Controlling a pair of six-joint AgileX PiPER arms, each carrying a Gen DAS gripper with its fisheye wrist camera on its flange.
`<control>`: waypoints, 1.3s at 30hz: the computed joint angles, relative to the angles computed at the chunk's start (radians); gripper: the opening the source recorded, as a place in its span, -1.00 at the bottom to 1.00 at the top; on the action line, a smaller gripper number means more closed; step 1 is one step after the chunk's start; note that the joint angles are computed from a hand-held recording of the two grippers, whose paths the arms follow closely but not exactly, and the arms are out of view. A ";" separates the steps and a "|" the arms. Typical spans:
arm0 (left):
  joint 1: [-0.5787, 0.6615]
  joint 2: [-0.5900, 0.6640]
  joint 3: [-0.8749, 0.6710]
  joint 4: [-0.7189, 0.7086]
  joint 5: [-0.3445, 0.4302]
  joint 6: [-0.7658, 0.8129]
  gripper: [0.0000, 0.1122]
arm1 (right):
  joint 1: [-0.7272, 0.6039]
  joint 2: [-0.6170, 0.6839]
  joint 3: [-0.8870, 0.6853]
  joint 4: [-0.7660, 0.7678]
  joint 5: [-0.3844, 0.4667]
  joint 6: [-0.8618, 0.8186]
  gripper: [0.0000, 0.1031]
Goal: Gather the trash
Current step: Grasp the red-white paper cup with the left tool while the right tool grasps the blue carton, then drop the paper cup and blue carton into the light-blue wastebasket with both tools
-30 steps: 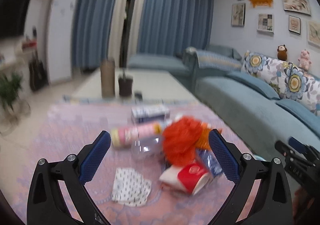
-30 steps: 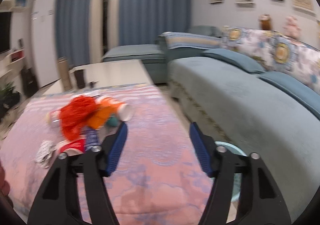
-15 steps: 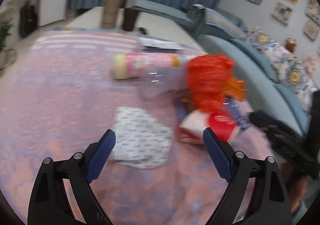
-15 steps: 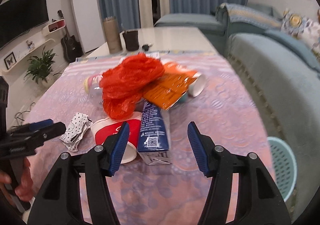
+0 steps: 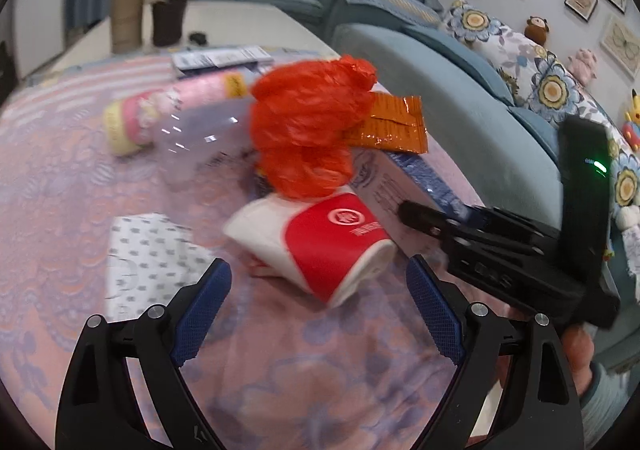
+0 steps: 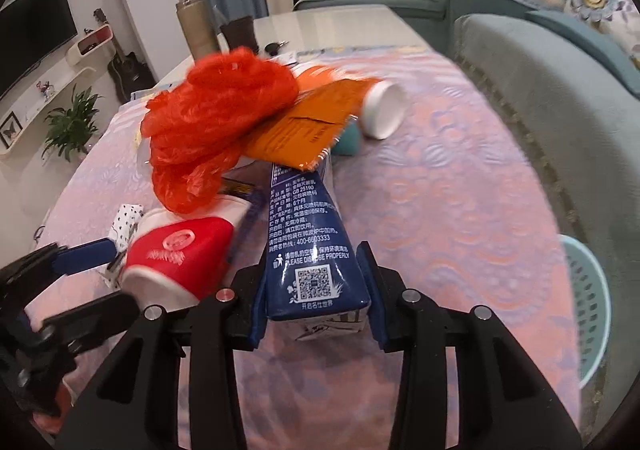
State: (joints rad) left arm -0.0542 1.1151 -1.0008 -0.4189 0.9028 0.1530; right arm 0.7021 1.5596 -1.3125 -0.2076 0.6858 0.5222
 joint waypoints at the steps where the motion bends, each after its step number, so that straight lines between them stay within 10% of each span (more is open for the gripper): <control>1: -0.004 0.022 -0.012 0.000 -0.001 -0.011 0.53 | -0.004 -0.033 0.035 -0.007 -0.004 0.008 -0.30; 8: -0.192 0.151 -0.128 0.239 -0.007 -0.318 0.53 | -0.023 -0.162 0.186 -0.060 -0.008 0.051 -0.30; 11: -0.235 0.190 -0.159 0.316 0.028 -0.384 0.17 | -0.008 -0.213 0.227 -0.130 -0.001 0.118 -0.30; 25: -0.354 -0.013 -0.124 0.346 -0.083 -0.428 0.04 | -0.161 -0.475 0.333 -0.142 0.000 0.151 -0.31; 39: -0.696 0.499 -0.651 0.419 -0.137 -0.480 0.04 | -0.883 -0.477 0.390 0.495 -0.076 -0.593 -0.31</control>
